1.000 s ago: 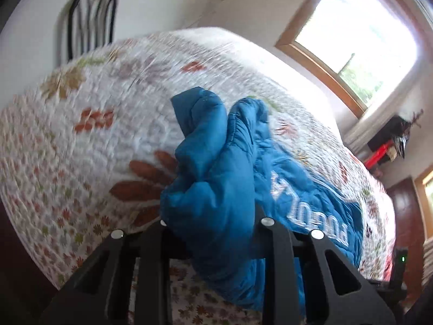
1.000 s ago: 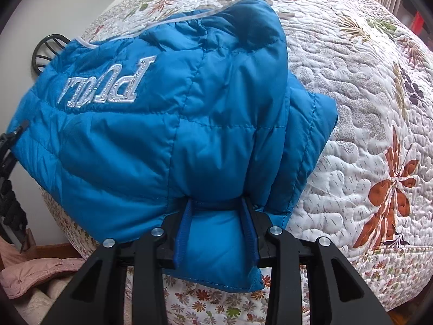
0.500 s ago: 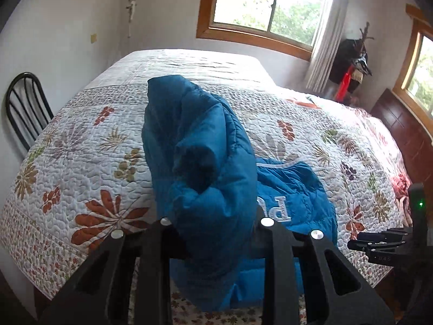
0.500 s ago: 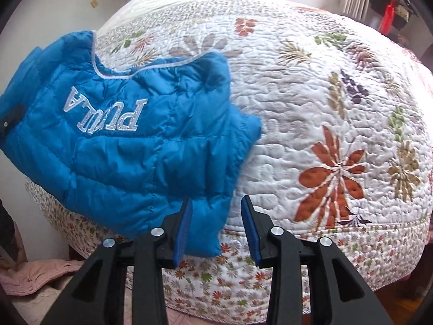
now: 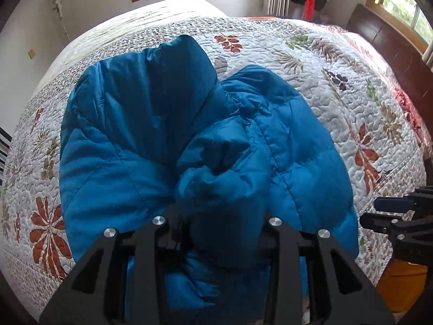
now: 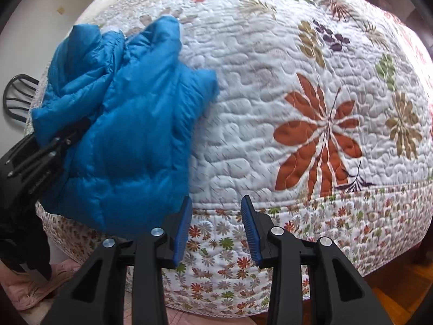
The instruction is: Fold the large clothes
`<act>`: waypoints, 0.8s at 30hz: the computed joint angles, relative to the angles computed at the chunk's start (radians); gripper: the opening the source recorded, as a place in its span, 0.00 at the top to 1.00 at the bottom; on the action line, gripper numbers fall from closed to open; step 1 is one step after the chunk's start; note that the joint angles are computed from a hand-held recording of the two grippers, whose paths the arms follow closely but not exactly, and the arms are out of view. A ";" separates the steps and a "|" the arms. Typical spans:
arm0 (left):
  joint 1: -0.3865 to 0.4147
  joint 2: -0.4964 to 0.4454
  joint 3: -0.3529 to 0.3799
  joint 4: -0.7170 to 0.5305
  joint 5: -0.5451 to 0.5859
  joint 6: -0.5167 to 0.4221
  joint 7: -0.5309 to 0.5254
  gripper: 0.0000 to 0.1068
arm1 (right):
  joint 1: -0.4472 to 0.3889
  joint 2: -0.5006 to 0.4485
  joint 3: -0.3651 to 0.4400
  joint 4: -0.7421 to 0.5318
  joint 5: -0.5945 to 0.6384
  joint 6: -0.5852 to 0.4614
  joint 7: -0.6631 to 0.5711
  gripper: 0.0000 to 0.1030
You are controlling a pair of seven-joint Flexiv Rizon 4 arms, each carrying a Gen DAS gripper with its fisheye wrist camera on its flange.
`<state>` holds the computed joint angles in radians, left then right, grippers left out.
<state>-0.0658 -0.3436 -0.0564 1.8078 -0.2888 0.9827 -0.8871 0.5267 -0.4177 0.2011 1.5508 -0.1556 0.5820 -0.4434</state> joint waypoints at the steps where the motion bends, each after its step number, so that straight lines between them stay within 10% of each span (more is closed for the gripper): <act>1: -0.006 -0.005 0.005 0.002 0.015 0.012 -0.007 0.68 | 0.002 0.001 -0.001 -0.002 -0.005 -0.001 -0.001 0.63; 24: -0.007 0.019 0.004 -0.002 0.050 -0.003 -0.042 0.64 | 0.035 0.004 -0.017 -0.062 -0.092 -0.061 -0.017 0.61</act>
